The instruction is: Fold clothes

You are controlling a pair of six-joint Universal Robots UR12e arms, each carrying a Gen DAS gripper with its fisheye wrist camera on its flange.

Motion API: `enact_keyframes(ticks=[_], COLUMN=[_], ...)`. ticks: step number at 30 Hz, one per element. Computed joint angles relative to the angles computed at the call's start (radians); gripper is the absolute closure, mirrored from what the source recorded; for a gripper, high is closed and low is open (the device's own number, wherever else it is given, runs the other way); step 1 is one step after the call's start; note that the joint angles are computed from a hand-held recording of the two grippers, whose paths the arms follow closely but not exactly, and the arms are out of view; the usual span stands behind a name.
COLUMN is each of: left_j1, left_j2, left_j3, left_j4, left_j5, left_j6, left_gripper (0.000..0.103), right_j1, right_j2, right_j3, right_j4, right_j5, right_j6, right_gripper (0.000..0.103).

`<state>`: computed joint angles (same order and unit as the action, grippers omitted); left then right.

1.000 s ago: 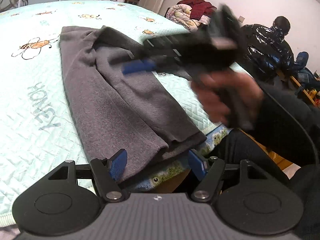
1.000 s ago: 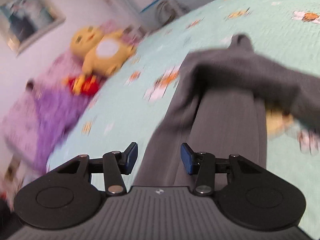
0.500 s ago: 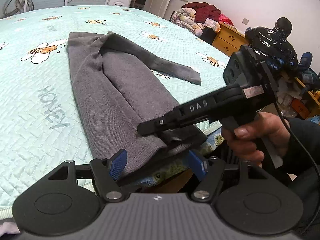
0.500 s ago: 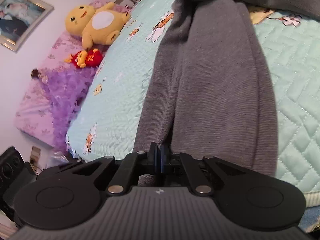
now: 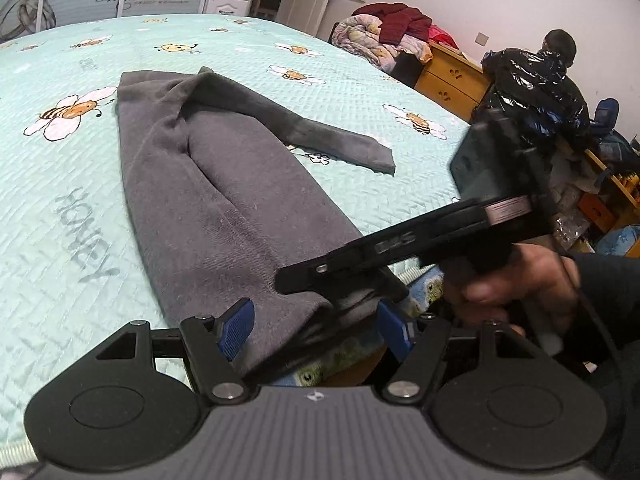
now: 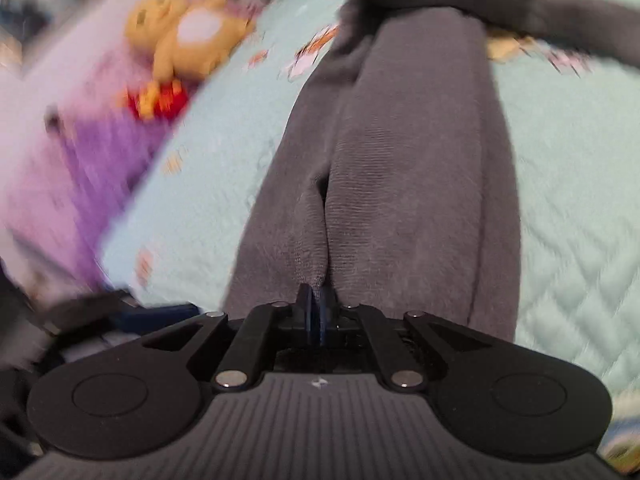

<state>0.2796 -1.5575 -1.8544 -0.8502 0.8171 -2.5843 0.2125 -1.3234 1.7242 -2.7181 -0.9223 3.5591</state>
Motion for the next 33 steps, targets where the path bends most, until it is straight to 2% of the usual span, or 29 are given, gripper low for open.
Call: enact_keyframes(ticks=[1,4,5,6,8,11,14,17,20,21,25,28,29,33], left_j1=[-0.003,-0.016,-0.020,-0.025,-0.035,-0.039,-0.041,-0.042,-0.046,-0.047,-0.049,-0.043,-0.042,-0.050], left_j2=[-0.006,-0.026,-0.031,-0.036,-0.039,-0.035,-0.031,-0.028,-0.027,-0.027,-0.022,-0.016,-0.016,-0.019], left_j3=[0.005,0.023,0.026,0.028,0.023,0.012,0.014,0.014,0.012,0.012,0.012,0.007,0.006,0.008], left_j4=[-0.002,-0.034,-0.043,-0.050,-0.047,-0.027,-0.030,-0.033,-0.027,-0.025,-0.024,-0.021,-0.022,-0.022], left_j5=[0.002,0.024,0.035,0.046,0.074,0.092,0.102,0.110,0.119,0.122,0.135,0.126,0.123,0.137], left_j6=[-0.004,0.008,0.014,0.019,0.028,0.032,0.035,0.034,0.028,0.026,0.029,0.024,0.021,0.026], left_gripper=[0.033,0.033,0.033,0.033,0.033,0.031,0.031,0.031,0.031,0.030,0.030,0.030,0.030,0.030], right_j1=[-0.005,-0.019,-0.029,-0.038,-0.063,-0.104,-0.127,-0.136,-0.134,-0.131,-0.123,-0.110,-0.101,-0.099], right_j2=[-0.002,-0.017,-0.016,-0.015,-0.016,-0.006,0.007,0.045,0.074,0.083,0.091,0.059,0.050,0.035], right_j3=[0.008,0.041,0.052,0.061,0.083,0.122,0.153,0.183,0.176,0.166,0.124,0.135,0.150,0.206], right_j4=[-0.024,-0.157,-0.227,-0.291,-0.390,-0.506,-0.576,-0.748,-0.811,-0.807,-0.721,-0.662,-0.674,-0.754], right_j5=[0.011,-0.026,-0.056,-0.088,-0.165,-0.228,-0.315,-0.394,-0.452,-0.466,-0.483,-0.484,-0.487,-0.502], right_j6=[0.029,0.126,0.188,0.247,0.383,0.639,0.861,1.103,1.196,1.202,1.162,1.192,1.213,1.275], right_gripper=[0.097,0.081,0.070,0.055,0.041,0.040,0.041,0.041,0.042,0.045,0.048,0.045,0.041,0.041])
